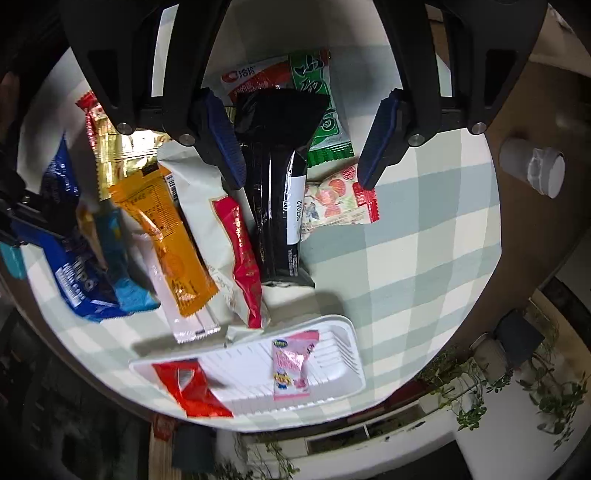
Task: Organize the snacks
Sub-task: 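Grasp the black bar with the left tool while the right tool grasps the blue cake packet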
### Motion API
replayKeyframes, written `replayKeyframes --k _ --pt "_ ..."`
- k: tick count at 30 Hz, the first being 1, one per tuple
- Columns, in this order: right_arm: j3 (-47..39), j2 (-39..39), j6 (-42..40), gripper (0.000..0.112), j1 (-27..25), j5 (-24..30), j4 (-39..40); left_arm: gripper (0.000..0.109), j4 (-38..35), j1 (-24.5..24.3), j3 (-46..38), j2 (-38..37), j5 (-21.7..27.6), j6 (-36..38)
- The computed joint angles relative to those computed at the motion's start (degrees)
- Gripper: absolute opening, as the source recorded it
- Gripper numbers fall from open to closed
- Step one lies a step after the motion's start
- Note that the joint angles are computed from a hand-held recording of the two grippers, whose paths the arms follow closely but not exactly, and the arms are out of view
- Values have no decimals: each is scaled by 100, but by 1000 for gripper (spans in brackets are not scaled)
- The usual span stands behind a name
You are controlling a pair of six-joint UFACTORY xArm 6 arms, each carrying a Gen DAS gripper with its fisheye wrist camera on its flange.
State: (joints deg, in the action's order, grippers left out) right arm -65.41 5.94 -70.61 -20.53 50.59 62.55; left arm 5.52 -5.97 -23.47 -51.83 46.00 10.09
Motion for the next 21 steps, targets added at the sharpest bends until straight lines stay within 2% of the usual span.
replayKeyframes --k 7,8,10,11,21 --pt "-119 95 153 31 -72 161 -77 61 763 -233 -173 524 51 -619" --pt "-127 100 168 31 -78 178 -85 60 658 -184 -170 581 25 -547" --pt "-124 96 169 31 -91 204 -82 43 225 -41 -172 621 7 -259" --pt "-122 95 163 31 -89 197 -71 41 26 21 -194 646 29 -160" --pt "-157 146 193 31 -122 220 -17 37 -435 106 -146 471 -12 53"
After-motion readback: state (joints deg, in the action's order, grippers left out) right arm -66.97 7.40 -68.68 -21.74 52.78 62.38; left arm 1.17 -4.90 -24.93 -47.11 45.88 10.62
